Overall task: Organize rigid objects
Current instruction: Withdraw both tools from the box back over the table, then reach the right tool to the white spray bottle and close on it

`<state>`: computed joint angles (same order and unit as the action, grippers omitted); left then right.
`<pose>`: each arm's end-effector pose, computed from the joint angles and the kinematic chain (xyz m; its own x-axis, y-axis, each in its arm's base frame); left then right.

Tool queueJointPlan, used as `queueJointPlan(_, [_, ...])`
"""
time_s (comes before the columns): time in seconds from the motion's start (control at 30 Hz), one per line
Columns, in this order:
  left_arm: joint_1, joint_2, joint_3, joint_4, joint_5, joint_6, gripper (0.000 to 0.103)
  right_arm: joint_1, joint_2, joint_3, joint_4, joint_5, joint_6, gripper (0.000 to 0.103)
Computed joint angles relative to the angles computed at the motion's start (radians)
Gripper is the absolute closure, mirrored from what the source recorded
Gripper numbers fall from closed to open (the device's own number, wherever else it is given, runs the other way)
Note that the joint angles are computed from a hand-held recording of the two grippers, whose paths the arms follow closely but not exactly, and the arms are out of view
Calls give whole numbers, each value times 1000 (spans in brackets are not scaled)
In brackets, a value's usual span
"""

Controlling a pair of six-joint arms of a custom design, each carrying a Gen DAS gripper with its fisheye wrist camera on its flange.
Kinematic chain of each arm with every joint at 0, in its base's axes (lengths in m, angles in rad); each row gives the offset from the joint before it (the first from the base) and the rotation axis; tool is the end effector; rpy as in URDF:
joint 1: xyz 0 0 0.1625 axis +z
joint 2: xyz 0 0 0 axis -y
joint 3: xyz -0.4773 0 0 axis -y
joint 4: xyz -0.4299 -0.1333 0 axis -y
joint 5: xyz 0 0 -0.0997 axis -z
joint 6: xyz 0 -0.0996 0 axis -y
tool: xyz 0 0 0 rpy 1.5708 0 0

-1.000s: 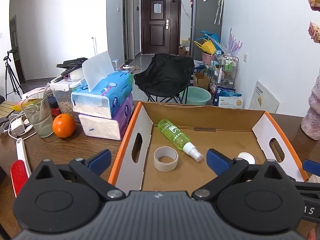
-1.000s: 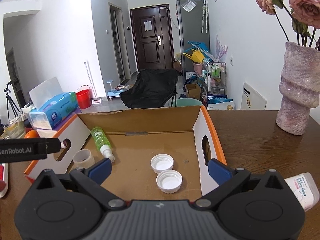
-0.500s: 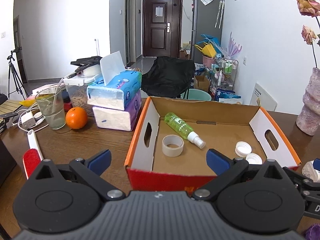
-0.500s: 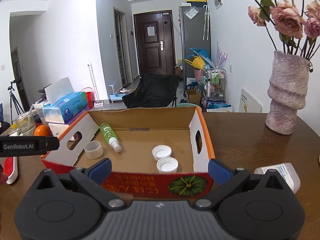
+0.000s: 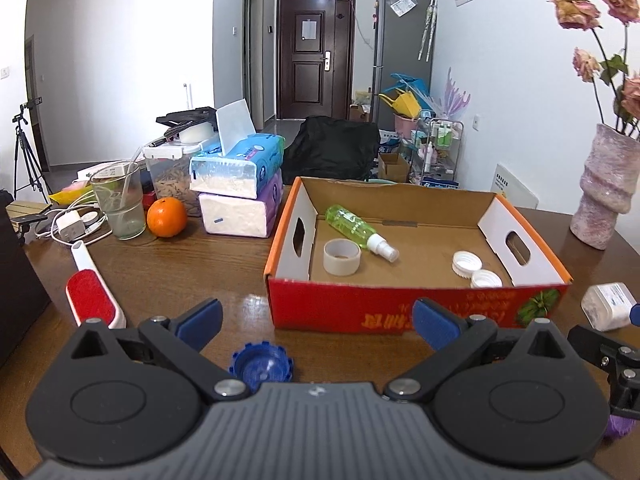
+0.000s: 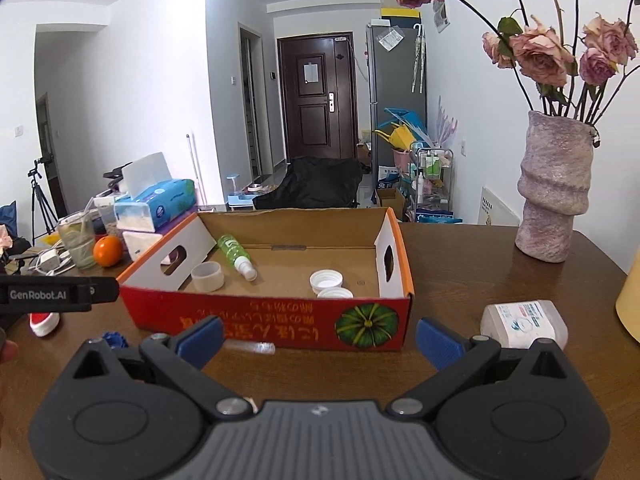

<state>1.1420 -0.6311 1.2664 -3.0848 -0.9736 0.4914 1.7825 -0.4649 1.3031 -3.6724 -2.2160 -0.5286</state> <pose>-0.1847 -0.8594 0.2132 -0.6966 0.2298 -0.6797 0.6737 0.5353 -0.5095 0.2441 -0.7864 0.1278 -0.7465 0.1897 0.6378 -0.5096 0.4534 -0.7313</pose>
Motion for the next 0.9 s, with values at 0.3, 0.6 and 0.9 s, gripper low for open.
queueJointPlan(0.3, [4,-73,137,-53,-31,5,0,10,-34,118,-78,-6,-12,0])
queueJointPlan(0.6, [16,-130,240,-106,-49,-14,0,16,-66,237,-175,14,-41,0])
queueJointPlan(0.9, [37,-156,298,-109,-63,11,0,14,-82,310,-207,19,-71,0])
